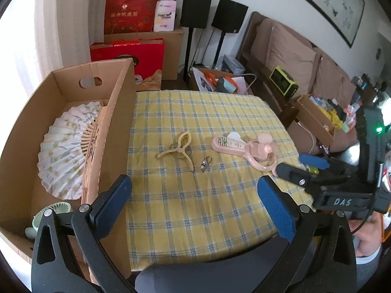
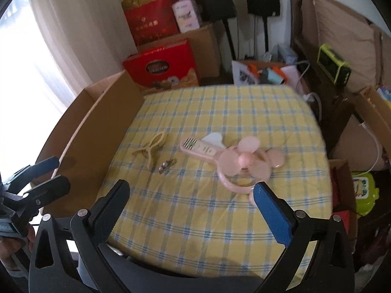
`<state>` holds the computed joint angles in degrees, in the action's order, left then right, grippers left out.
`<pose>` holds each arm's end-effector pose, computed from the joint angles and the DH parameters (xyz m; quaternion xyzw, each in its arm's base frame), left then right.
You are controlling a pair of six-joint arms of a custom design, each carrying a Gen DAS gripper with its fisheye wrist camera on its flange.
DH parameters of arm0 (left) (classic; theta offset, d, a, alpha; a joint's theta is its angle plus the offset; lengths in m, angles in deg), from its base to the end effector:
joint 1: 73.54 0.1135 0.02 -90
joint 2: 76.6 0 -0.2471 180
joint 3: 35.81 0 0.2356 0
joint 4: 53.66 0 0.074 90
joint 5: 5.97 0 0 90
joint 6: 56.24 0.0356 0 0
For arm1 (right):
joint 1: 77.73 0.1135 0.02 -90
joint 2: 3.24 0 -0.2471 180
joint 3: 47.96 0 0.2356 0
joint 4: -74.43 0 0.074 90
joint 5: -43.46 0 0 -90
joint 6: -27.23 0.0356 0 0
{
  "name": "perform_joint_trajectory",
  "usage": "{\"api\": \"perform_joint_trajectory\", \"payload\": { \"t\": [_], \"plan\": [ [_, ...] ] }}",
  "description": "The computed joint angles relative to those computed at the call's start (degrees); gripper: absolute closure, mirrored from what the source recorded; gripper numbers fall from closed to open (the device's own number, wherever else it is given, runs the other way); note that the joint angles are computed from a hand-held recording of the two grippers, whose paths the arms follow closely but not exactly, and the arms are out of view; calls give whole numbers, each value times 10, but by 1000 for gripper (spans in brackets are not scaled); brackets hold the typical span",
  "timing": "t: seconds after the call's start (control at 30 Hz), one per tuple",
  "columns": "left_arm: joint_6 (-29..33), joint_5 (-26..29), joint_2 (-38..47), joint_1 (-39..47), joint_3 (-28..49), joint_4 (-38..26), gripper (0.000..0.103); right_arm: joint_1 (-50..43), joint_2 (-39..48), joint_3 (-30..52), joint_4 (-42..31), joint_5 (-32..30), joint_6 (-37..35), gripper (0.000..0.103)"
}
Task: Organize objects
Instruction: 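Move the right tool to the cream plastic clip and close on it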
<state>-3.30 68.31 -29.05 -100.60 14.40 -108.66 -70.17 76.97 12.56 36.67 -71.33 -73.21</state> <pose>0.1422 -0.0618 0.2211 -0.1257 0.9302 -0.0600 0.3397 0.2528 0.0486 0.1880 -0.2061 0.9166 0.1991 0.2788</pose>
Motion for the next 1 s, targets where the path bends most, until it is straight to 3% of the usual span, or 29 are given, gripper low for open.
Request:
{"api": "perform_joint_trajectory", "payload": {
  "t": [0.13, 0.27, 0.43, 0.77, 1.0],
  "plan": [
    [24, 21, -14, 49, 0, 3, 0, 16, 66, 26, 8, -32, 5, 16],
    [52, 43, -29, 104, -1, -7, 0, 50, 108, 46, 28, -18, 21, 30],
    [93, 83, -49, 182, -6, -12, 0, 106, 159, 82, 47, 0, 46, 38],
    [156, 150, -80, 290, -20, -21, 0, 181, 326, 233, 43, 33, 132, 39],
    [181, 184, -86, 335, -30, -16, 0, 209, 385, 277, 45, 62, 166, 39]
  ]
}}
